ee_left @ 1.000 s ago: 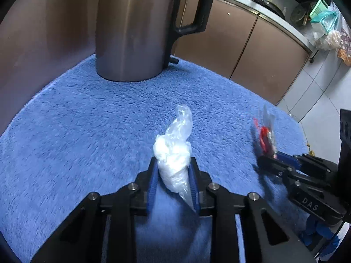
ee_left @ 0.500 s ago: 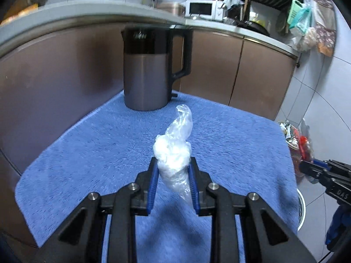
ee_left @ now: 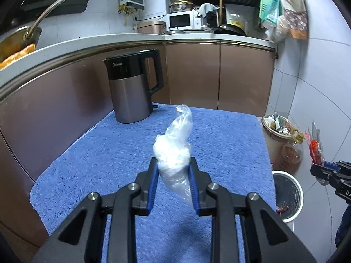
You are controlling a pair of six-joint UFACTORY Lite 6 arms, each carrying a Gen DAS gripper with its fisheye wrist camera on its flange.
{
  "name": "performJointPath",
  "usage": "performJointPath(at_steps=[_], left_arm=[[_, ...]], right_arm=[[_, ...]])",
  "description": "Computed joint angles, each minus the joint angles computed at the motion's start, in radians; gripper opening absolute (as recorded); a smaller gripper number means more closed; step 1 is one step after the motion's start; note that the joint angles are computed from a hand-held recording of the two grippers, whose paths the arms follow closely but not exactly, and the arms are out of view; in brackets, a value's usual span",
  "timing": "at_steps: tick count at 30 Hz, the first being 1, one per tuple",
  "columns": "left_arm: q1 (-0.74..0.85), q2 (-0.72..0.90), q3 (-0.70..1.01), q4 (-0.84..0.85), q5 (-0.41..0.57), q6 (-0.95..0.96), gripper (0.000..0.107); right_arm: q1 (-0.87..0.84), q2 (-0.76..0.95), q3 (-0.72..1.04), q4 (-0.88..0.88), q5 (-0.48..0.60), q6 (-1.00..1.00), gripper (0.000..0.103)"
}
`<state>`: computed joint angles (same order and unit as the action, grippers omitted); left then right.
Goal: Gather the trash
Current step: 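Lift both held items and carry them over the trash bin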
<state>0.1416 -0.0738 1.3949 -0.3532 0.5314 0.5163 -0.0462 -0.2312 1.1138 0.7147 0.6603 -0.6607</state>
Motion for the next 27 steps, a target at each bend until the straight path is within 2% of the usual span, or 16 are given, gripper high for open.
performJointPath(at_steps=[8,15,21,27], left_arm=[[-0.175,-0.064,-0.06,0.232,-0.02,-0.223,0.025],[-0.373,-0.031,-0.053,0.454,-0.02,-0.453,0.025],[-0.55,0.094,0.016,0.619,0.007,-0.613,0.025],[-0.669,0.29,0.16,0.647,0.04,-0.645,0.025]], right_arm=[[-0.208,-0.113,-0.148,0.148,0.083,-0.177,0.02],[-0.421,-0.159,-0.226,0.201,0.161,-0.314,0.02],[-0.586,-0.081,-0.249,0.244,0.208,-0.432,0.02],[-0.642,0.028,-0.254,0.267,0.184,-0.5,0.02]])
